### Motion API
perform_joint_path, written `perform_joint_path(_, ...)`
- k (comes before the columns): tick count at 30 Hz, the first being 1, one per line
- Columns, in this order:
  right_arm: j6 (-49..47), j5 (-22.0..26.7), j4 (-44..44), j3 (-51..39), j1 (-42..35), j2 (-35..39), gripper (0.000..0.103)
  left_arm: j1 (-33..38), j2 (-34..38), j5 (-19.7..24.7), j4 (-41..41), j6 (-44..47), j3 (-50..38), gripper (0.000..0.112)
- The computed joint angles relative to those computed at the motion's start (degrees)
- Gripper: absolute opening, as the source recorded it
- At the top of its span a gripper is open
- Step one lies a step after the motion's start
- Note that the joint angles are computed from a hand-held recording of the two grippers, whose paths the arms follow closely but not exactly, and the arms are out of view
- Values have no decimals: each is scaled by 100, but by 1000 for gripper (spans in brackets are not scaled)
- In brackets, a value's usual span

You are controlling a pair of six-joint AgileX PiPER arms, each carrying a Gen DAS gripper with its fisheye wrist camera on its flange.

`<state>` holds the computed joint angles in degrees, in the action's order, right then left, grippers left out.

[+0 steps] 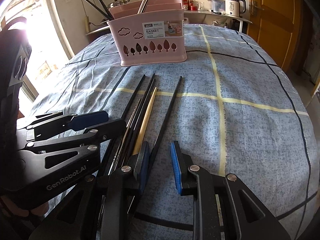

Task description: Organize utensils

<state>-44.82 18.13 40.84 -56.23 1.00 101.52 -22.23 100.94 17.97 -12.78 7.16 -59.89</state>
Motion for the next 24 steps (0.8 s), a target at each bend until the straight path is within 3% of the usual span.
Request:
perform_joint_path(4, -8, 41, -2, 7, -55, -17, 21, -56, -40, -11, 511, -437, 46, 24)
perform_joint_path(8, 0, 69, -41, 19, -97, -33, 14, 89, -124, 17, 241, -148, 148, 8)
perform_joint_path(10, -132, 120, 32, 47, -159, -59, 11, 206, -201, 26, 6, 111, 250, 6)
perform_joint_path(19, -484, 430, 278, 137, -552, -160, 11, 693, -630, 105, -467, 456, 749, 5)
perform_joint_path(24, -48, 602, -24, -214, -576, 38, 11, 820, -438, 423, -776, 848, 409, 6)
